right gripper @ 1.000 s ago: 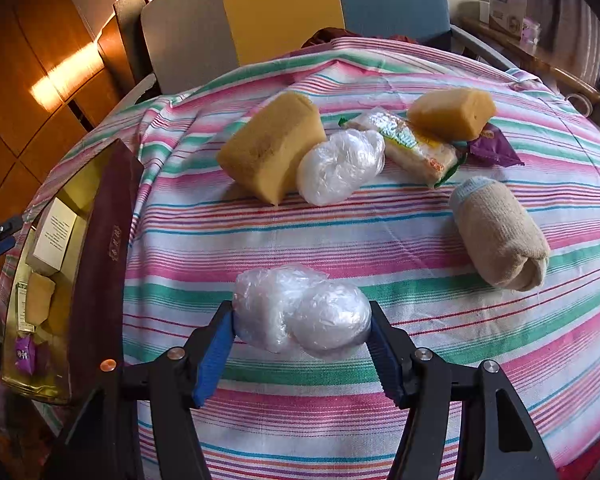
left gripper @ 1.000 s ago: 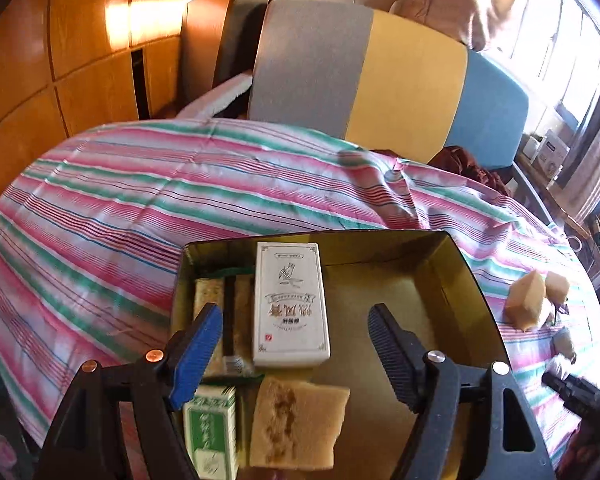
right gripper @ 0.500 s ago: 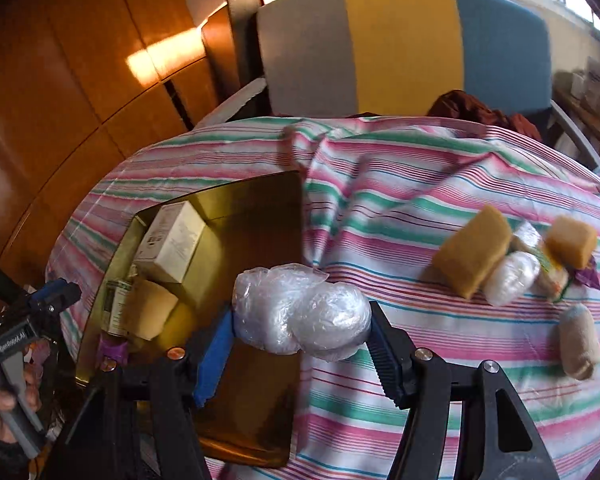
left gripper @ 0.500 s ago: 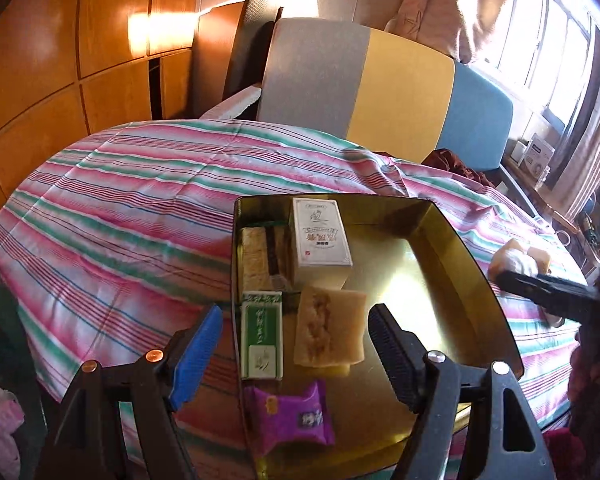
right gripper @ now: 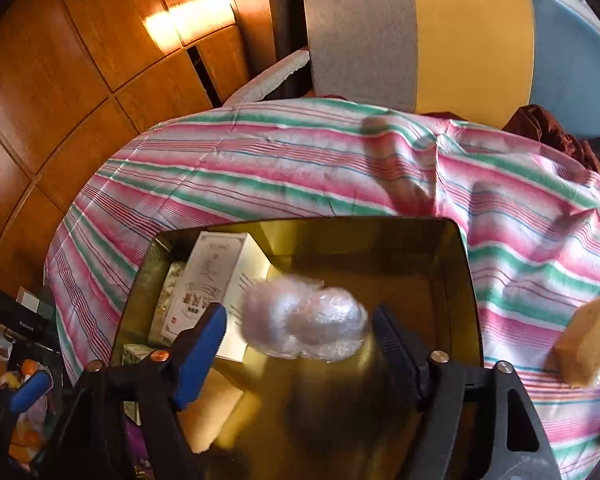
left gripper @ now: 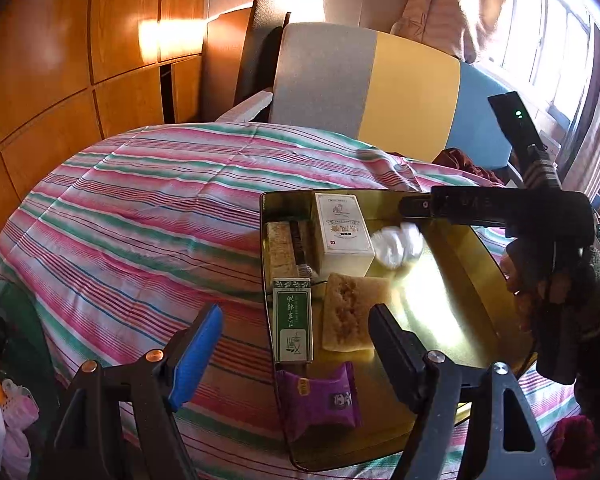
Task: Organize objects
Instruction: 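Carry the clear plastic bundle into the tray and open the right tool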
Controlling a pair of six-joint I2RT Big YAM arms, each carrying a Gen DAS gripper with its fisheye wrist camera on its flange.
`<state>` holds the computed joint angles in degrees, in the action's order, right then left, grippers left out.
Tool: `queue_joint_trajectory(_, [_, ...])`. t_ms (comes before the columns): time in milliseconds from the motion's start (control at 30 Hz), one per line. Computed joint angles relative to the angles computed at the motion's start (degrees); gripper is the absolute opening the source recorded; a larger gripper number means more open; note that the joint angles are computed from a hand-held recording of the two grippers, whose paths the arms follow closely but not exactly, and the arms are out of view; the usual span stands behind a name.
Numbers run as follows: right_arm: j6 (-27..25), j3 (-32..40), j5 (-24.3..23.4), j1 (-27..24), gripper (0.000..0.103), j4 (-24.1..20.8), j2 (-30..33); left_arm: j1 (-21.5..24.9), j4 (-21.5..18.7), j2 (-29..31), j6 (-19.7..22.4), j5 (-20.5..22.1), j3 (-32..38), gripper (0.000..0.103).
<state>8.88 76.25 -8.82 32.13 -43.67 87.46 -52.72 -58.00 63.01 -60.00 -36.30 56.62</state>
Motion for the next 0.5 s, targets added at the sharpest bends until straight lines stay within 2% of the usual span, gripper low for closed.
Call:
queue_joint_trajectory(33, [-0.22, -0.1, -0.07, 0.08, 0.088, 0.24, -0.27, -0.04, -0.16, 0.11, 0.01, -0.08, 0.06, 0.077])
queue_joint_trajectory(67, [-0.48, -0.59, 0.2, 0.17, 0.09, 0.5, -0.81, -0.14, -0.24, 0.2, -0.03, -0.16, 0.07, 0.077])
queue_joint_trajectory(200, [-0.33, -2.35, 0.12, -0.24, 0.091, 1.1, -2.66, -0.73, -0.58, 0.42, -0.35, -0.48, 0.33, 0.077])
queue_joint_trajectory(500, [-1.53, -9.65, 1.18, -3.4, 0.1, 2.96, -10.9, -2.45, -2.04, 2.37, -0.04, -1.1, 2.69, 0.077])
